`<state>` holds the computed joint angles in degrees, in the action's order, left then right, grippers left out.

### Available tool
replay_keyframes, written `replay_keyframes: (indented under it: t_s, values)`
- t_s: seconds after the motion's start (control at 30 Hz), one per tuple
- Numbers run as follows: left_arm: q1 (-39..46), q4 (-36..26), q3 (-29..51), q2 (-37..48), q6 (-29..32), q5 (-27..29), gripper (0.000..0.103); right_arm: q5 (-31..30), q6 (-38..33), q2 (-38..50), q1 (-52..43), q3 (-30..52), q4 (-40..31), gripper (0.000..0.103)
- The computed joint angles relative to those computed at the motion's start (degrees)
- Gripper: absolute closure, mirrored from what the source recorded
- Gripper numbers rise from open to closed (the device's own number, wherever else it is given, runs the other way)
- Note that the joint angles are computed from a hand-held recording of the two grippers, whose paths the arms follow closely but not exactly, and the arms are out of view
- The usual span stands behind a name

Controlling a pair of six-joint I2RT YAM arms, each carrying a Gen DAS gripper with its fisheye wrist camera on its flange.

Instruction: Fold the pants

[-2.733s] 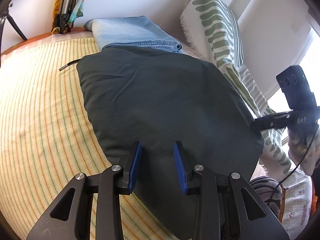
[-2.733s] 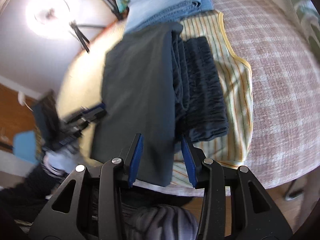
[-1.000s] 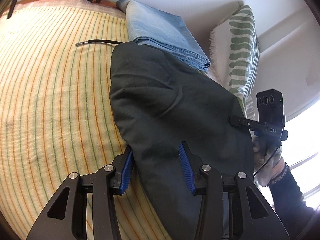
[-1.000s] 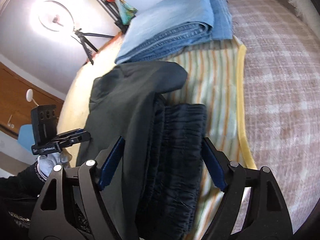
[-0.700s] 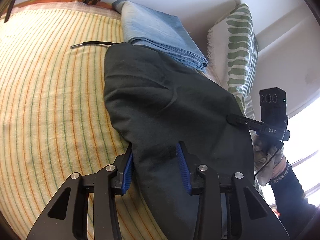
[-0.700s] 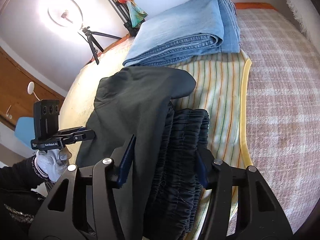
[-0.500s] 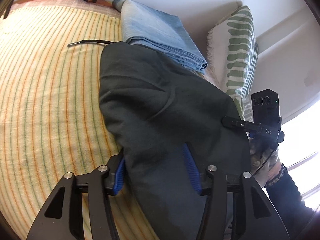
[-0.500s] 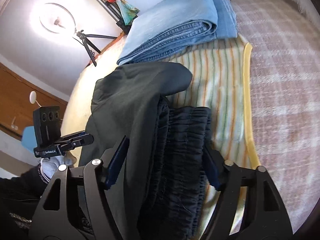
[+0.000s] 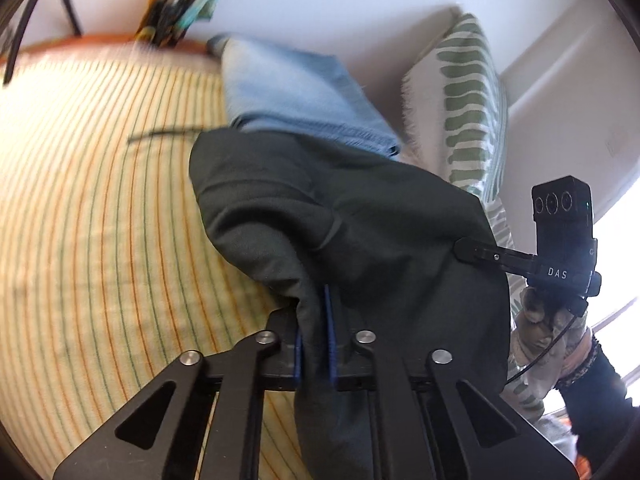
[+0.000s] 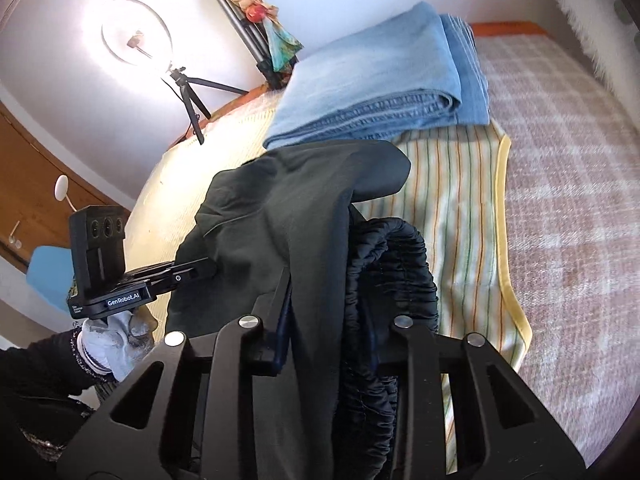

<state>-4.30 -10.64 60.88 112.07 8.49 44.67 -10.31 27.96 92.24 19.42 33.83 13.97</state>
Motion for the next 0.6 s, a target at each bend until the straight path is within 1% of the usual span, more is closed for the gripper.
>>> replay_keyframes:
  t_s: [0.2, 0.37, 0.5, 0.6]
  values:
    - [-0.43, 1.66, -2.64, -5.61, 1.96, 1.47, 0.099, 6.66, 1.05, -7.81, 4.98, -0.82, -5.08, 0.075]
    - [-0.47, 1.78, -2.66, -8.39, 2.51, 3.12, 0.099, 11.66, 0.76, -13.1, 8.36, 0.64, -9.8, 0.075]
    - [-0.11, 0.61, -0.07, -8.95, 2.23, 4.68, 0.099, 13.38, 0.23, -16.02, 8.64, 2.87, -12.74, 0.075]
    - [-0.13, 0.56, 3.52, -8.05, 0.07, 5.61, 0.099, 13.49, -0.63, -17.21, 7.21, 4.83, -13.53, 0.075]
